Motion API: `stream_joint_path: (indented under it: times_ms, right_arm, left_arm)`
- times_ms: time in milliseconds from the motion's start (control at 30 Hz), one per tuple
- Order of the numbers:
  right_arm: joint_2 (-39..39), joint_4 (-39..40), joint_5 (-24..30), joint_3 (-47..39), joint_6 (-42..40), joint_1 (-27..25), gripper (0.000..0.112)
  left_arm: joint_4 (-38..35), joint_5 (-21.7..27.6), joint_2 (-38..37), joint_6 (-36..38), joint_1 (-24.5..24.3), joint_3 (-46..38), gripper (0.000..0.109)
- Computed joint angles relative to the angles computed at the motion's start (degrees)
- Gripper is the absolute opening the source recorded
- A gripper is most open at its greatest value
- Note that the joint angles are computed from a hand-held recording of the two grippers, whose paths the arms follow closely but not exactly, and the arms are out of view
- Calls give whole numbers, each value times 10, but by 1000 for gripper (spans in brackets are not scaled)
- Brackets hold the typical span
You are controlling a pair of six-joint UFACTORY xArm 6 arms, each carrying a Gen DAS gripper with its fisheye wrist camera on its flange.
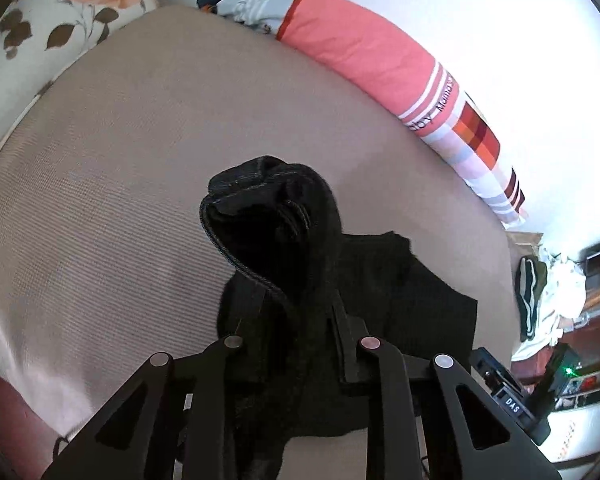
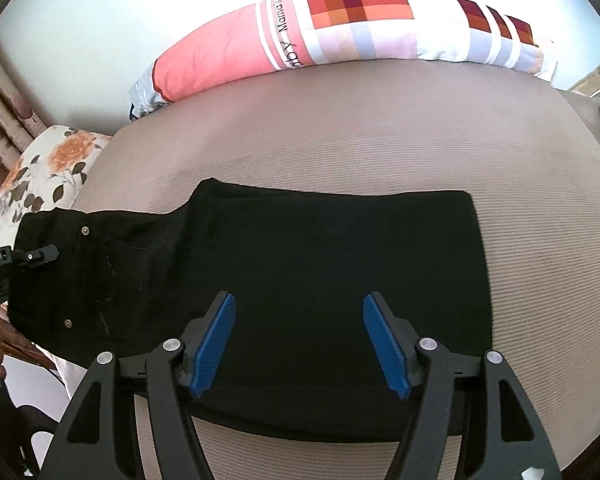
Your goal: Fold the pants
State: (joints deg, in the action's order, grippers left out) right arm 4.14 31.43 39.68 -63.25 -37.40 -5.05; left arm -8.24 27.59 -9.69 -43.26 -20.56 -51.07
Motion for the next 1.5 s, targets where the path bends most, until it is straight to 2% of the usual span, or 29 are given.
stream_joint_path:
  times_ms: [133, 233, 333, 533, 667, 833, 1000, 1200, 1300, 1333, 1367, 1467, 1500]
  right_arm:
    - [-3, -1, 2, -2, -10, -15, 66]
    - [-1, -3, 11, -6, -14, -32, 67]
    - [-1, 14, 15, -5, -22, -52, 67]
    - [5, 52, -31, 15, -43, -75, 67]
    - [24, 51, -22, 6, -36, -86, 67]
    - [31, 71, -15, -4, -52, -91, 67]
    - [27, 72, -28, 3, -65, -89, 67]
    - [30, 76, -31, -4, -64, -92, 67]
    - [33, 78, -29, -8, -62, -95, 67]
    - [34, 78, -27, -10, -58, -97, 67]
    - [36, 82, -24, -12, -59, -98, 67]
    - [36, 86, -21, -14, -59, -99, 67]
    - [37, 89, -20, -14, -61, -99, 67]
  left_arm:
    - [47, 13, 31, -42, -34, -46, 23]
    - [50, 13, 66, -43, -61, -86, 23]
    - [85, 33, 107, -62, -83, -134, 23]
    - [120, 67, 181, -91, -110, -216, 23]
    - [141, 90, 215, -107, -124, -260, 23]
    - [136, 108, 271, -102, -140, -326, 23]
    - [97, 121, 334, -52, -153, -398, 23]
    - [115, 158, 393, -29, -168, -458, 28]
    - [131, 162, 398, -35, -173, -466, 33]
    - [127, 160, 399, -32, -174, -466, 38]
    - [117, 146, 395, -24, -173, -458, 47]
    - [20, 91, 381, 38, -171, -429, 65]
    - [12, 79, 375, 47, -172, -421, 68]
